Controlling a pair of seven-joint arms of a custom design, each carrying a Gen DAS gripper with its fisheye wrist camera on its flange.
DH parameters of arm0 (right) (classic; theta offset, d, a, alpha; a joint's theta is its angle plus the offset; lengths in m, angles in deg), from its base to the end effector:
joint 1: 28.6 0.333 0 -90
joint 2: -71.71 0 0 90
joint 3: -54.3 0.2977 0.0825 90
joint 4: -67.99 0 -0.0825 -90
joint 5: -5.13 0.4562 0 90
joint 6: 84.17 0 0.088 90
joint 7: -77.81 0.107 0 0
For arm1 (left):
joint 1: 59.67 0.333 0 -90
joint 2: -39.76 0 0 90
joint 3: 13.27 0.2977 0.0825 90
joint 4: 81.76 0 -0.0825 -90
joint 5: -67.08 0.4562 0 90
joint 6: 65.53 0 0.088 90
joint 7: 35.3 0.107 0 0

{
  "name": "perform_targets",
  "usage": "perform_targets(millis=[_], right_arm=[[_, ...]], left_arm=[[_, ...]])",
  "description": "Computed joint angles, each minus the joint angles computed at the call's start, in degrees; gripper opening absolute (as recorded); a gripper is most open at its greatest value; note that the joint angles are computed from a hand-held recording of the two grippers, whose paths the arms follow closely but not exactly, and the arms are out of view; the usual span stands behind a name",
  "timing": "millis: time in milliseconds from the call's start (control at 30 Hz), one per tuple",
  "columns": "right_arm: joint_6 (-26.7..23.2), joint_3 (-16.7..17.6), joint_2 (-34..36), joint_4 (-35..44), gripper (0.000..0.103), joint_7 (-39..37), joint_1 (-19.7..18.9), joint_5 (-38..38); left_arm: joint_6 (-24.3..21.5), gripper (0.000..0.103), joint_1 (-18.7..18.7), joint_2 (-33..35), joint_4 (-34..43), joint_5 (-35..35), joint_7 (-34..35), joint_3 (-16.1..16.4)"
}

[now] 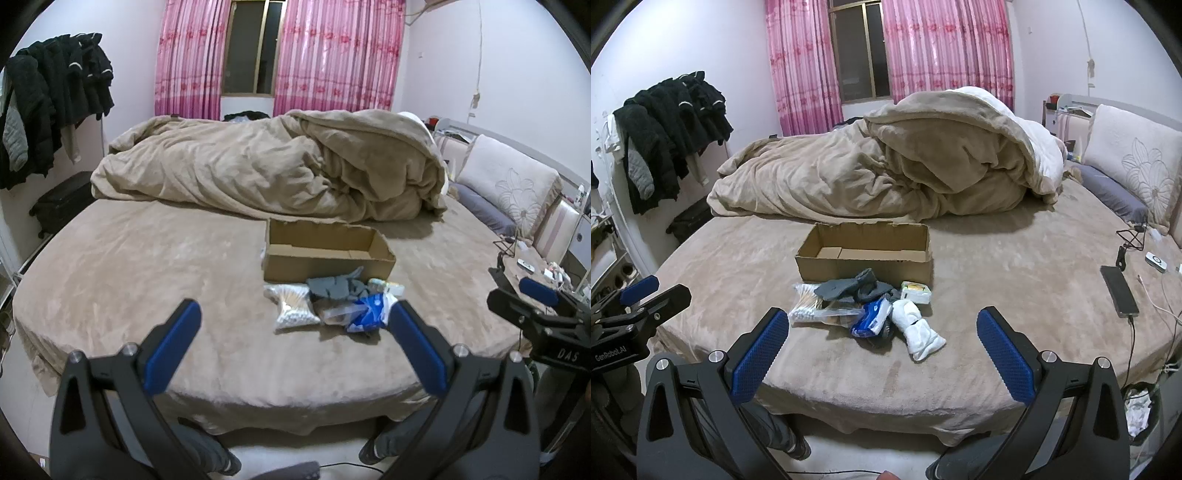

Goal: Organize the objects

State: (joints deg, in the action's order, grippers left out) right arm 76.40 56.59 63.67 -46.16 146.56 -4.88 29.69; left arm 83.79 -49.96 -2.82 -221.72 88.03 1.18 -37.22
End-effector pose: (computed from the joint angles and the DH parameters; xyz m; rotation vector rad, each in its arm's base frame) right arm 0.5817 0.2633 0.5973 -1.8860 1.1258 -0.4761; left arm 0.4562 -0.1523 0.5995 -1.9028 1.2303 -0.8117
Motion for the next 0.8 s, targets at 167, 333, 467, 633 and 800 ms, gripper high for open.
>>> perform_targets(millis=[167, 333, 467, 633, 800], right_arm=[[-0.27, -0.03, 0.13, 0.05, 0.103, -0.21, -0.07, 0.37], [-0.44, 0.09, 0.2, 0.19, 0.103, -0.08, -0.21, 0.31], [-0.44, 0.14, 0.22, 0.16, 0.103, 0.3, -0.25, 0.17], [-0.43, 0.06, 0.1, 0.01, 0.103, -0.17, -0.14, 0.71], [-0.54, 0.04, 0.36, 0.25, 0.103, -0.74, -0.21, 1.27]], left_arm=[[0.12, 0.103, -0.03, 0.04, -0.05, 0.07, -0.16, 0.0], [0.35, 0.103, -0.39, -0.02, -0.35, -0.19, 0.12, 0.31], [0.52, 0.103, -0.42, -0.2, -0.61, -0.4, 0.29, 0.33], [0.54, 0.103, -0.37, 0.22, -0.38, -0.55, 0.33, 0.19], [0.33, 0.103, -0.17, 0.2, -0.38, -0.46, -0.22, 0.05]])
